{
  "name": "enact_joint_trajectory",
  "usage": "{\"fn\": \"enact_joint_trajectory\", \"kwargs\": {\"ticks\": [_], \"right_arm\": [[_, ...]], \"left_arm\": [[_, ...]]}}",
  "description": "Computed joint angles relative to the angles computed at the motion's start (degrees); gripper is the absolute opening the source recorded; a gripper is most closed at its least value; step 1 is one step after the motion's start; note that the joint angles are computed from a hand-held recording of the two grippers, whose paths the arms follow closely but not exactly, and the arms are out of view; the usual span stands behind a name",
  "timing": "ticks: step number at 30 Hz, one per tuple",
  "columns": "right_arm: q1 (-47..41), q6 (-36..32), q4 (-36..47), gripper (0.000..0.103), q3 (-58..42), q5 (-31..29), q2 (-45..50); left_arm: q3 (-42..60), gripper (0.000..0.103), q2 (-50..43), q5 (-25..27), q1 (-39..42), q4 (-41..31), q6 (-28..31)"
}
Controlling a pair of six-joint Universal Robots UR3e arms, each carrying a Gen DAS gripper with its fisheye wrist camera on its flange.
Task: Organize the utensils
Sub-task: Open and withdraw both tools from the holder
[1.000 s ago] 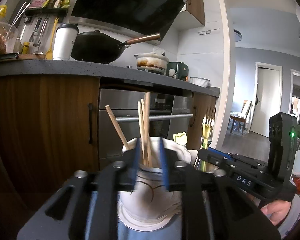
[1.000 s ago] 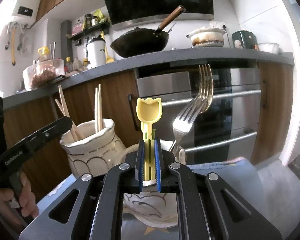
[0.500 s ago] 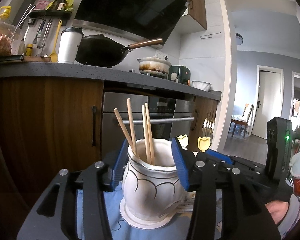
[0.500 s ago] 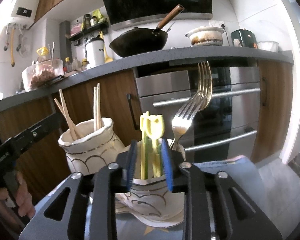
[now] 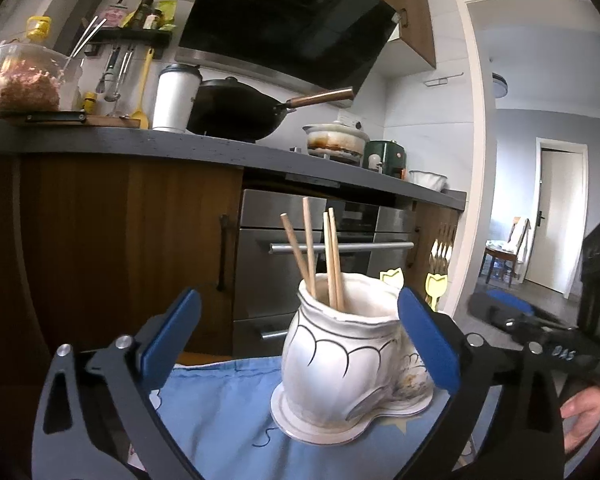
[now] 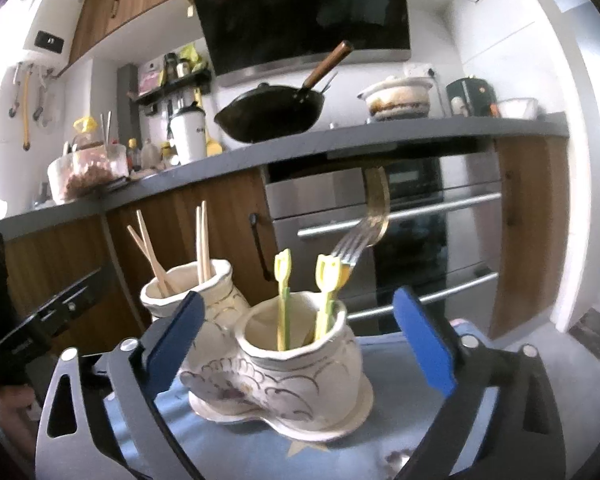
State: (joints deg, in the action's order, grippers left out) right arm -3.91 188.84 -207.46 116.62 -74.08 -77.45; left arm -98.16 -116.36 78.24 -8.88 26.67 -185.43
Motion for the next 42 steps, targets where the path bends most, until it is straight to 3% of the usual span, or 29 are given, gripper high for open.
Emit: {"fn": "enact_joint_trajectory", "kwargs": {"ticks": [10, 19, 30, 42], "right_arm": [[-4.22, -0.29, 0.4, 0.098, 12.66, -1.14, -10.04], [-6.8, 0.19, 6.83, 0.098, 18.5, -1.9, -15.87], [-0.94, -1.67, 23.51, 0.098, 14.13, -9.65, -14.37], [-0.76, -0.77, 32.48, 0.098, 9.88, -10.32, -12.2]], "left_arm": [[-8.94, 0.097, 4.51, -0.69, 0.96, 1.53, 0.9], [-18.71, 0.097, 9.04, -2.54, 1.14, 2.49, 1.35], [-24.13, 0.097, 11.97, -4.51, 0.71, -3.84, -0.12], [-20.35, 0.097, 9.38, 0.18, -3.32, -9.28, 2.36]]}}
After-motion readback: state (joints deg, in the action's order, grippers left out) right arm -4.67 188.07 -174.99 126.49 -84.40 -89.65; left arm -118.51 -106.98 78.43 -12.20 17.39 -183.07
